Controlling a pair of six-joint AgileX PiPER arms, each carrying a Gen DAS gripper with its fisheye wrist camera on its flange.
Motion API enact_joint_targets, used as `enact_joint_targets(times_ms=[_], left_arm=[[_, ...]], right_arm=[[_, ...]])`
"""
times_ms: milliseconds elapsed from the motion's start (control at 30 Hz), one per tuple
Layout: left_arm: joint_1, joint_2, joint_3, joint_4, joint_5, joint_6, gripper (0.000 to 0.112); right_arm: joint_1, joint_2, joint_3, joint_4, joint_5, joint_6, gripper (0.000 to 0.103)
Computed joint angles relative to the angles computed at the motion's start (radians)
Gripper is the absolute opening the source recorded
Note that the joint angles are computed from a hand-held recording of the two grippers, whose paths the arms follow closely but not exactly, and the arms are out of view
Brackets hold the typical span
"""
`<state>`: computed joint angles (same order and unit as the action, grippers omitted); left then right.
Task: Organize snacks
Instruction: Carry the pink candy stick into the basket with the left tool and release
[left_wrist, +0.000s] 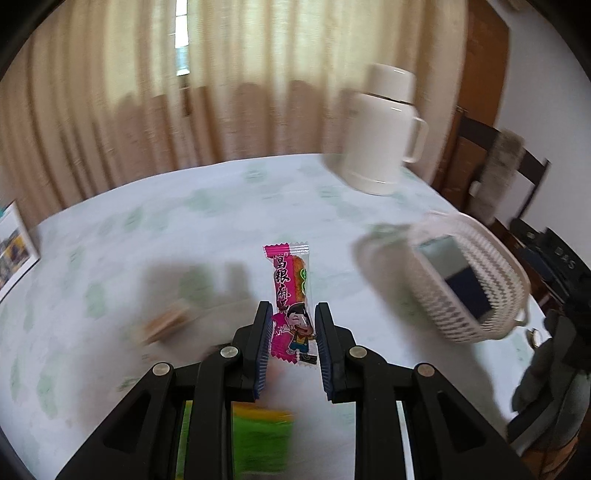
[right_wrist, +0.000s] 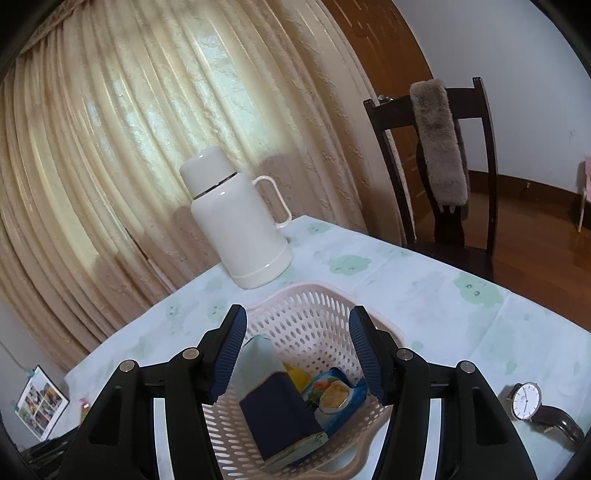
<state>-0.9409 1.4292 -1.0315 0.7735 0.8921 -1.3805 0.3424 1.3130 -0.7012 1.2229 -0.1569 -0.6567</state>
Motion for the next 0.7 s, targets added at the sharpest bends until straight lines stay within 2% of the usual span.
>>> enact_joint_targets(times_ms=[100, 267, 367, 467, 567, 633, 667, 700], left_arm=[[-0.004, 0.077, -0.085, -0.039, -0.045, 0.062, 0.021], [0.006, 0.185, -0.213, -0.106, -0.110, 0.158, 0.021], [0.018, 0.241, -0.284, -0.160, -0.145, 0.228, 0.021], [0.021, 0.296, -0.344, -0.181, -0.164, 0.257, 0.022], [0.030, 0.338, -0.388, -0.218, -0.184, 0.295, 0.023], [0.032, 0.356, -0.407, -0.233, -0.195, 0.310, 0.039], [0.032, 0.358, -0.407, -0.232, -0.204, 0.306, 0.052], [0.032, 0.353, -0.398, -0.219, -0.213, 0.289, 0.055]], right_arm=[[-0.010, -0.011, 0.008, -0.089, 0.012, 0.095, 0.062], [-0.054, -0.031, 0.028, -0.322, 0.038, 0.356, 0.063], [-0.069, -0.040, 0.034, -0.334, 0.041, 0.383, 0.063], [-0.087, -0.048, 0.039, -0.413, 0.050, 0.477, 0.063], [-0.085, -0.064, 0.051, -0.338, 0.032, 0.416, 0.063], [-0.080, -0.074, 0.056, -0.317, 0.021, 0.401, 0.063], [-0.079, -0.075, 0.056, -0.312, 0.021, 0.396, 0.063], [-0.082, -0.076, 0.056, -0.321, 0.026, 0.404, 0.063]])
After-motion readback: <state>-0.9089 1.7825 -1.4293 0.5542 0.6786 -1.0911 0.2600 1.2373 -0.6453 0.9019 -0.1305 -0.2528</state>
